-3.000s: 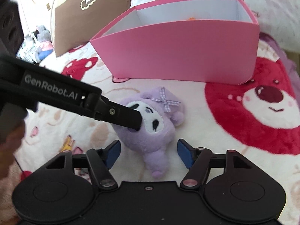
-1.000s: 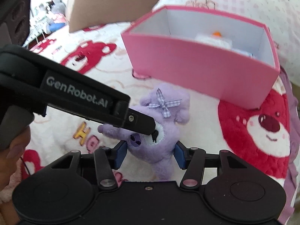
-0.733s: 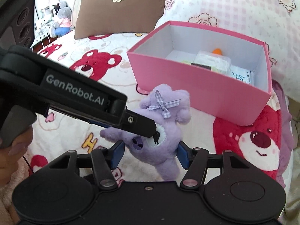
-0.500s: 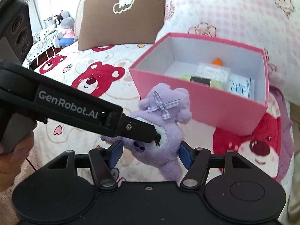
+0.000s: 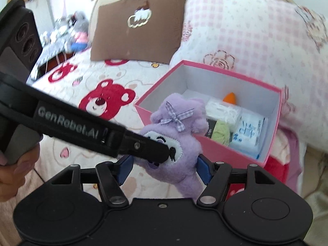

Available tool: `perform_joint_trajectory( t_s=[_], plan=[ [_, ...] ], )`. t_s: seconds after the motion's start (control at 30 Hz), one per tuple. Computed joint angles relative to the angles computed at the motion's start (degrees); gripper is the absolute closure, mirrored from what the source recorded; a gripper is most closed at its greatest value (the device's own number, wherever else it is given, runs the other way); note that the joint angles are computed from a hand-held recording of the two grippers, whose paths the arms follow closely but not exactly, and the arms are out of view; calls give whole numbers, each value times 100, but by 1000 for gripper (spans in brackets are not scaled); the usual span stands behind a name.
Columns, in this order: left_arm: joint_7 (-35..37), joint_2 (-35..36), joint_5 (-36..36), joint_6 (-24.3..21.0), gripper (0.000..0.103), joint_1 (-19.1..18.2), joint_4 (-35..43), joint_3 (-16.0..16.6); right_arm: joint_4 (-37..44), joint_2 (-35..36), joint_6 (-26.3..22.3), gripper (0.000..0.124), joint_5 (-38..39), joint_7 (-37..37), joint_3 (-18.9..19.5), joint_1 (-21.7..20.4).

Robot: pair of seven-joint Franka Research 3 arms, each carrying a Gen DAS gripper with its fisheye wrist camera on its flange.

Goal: Organize objects
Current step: 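Lift the purple plush with the left gripper over the pink box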

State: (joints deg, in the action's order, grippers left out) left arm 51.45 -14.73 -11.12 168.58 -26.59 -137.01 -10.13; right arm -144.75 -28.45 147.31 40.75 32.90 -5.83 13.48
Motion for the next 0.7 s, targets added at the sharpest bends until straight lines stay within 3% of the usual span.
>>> perform_joint_trajectory(
  t_s=[0.07,0.13,0.47,0.6,0.7],
  plan=[
    [485,16,-622,82,58,-419,34,343,146,-54,-139,47,-258,-51,43,-61],
    [741,11,-969,102,58,-550,102,456,292,-78,-267,47,-507,-63,107,-119],
    [1519,329,-1825,-330,58,-371,855,389,1122,171,-829,47,-1306,110,194,-345],
    [1743,647,-2154,-545,58,-139,1221,243,1397,447,-926,46,-1284,328,169,-430],
    [1855,918,-2286,-676,58,81,1483,110,1452,666,-708,46,-918,336,70,-399]
  ],
)
